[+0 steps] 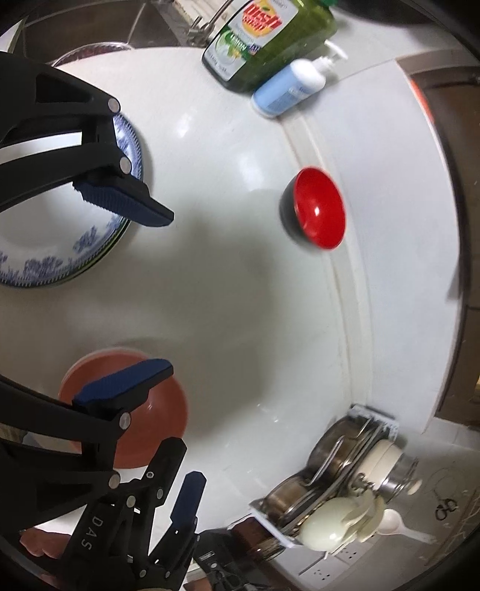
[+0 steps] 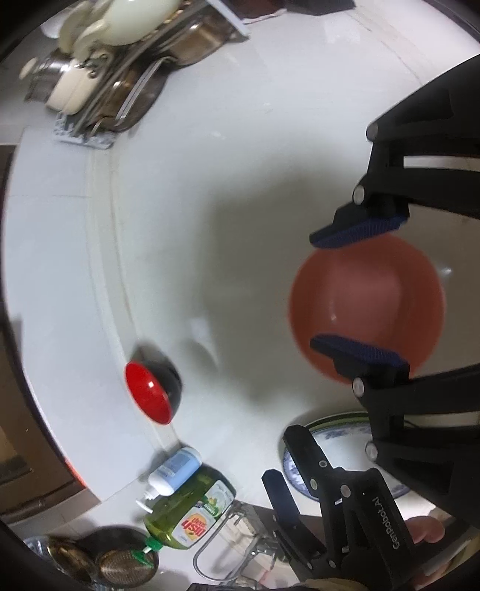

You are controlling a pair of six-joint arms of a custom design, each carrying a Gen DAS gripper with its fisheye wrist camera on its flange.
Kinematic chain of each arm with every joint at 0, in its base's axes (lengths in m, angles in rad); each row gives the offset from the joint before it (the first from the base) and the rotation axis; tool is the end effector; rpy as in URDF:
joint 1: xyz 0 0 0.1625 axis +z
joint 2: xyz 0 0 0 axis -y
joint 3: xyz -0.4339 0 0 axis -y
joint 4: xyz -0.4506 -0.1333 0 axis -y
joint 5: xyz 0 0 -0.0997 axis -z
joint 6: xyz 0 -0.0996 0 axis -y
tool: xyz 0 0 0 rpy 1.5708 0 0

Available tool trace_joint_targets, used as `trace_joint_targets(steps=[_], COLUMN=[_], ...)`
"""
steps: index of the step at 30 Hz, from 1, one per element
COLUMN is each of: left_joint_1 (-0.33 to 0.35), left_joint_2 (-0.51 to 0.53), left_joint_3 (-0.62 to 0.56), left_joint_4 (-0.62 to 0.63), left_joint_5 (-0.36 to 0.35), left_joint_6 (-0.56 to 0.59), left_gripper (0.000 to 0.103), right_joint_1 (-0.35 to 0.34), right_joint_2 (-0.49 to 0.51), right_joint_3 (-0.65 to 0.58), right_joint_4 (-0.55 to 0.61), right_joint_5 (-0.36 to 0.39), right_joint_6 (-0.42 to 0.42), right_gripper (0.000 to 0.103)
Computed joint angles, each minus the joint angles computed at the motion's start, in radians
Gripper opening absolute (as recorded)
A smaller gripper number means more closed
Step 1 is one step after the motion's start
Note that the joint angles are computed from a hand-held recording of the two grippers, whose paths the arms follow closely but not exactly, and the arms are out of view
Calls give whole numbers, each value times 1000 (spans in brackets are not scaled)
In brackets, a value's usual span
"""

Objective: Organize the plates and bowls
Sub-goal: 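Lower the pink bowl into the cream bowl and open both grippers, then move both grippers to the rim of the red-and-black bowl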

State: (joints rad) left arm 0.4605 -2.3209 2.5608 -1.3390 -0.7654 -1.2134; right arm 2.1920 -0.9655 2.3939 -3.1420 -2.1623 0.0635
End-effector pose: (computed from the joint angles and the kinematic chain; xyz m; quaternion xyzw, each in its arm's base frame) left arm -0.0874 -0.2723 0.2661 0.0454 0.8981 -0.2641 0.3488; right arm 0.3084 -0.2973 0.0056 0.2426 -0.9230 0.1619 0.2509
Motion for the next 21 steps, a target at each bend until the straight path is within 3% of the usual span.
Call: trace_joint_targets(steps=[11,21], left_joint_1=[74,198], left_joint_2=[-23,10], left_joint_3=[-66,-127], left_joint_4=[93,35], left_joint_5=[113,227], left_joint_6=[-17,101], left_gripper=[77,77], right_joint_1=[18,47], right_joint_2=[80,182], right_joint_3=[-128,-271], right_joint_4=[7,14], right_joint_5=[36,42], right_joint_6=[-54,-131], right_gripper=[55,55])
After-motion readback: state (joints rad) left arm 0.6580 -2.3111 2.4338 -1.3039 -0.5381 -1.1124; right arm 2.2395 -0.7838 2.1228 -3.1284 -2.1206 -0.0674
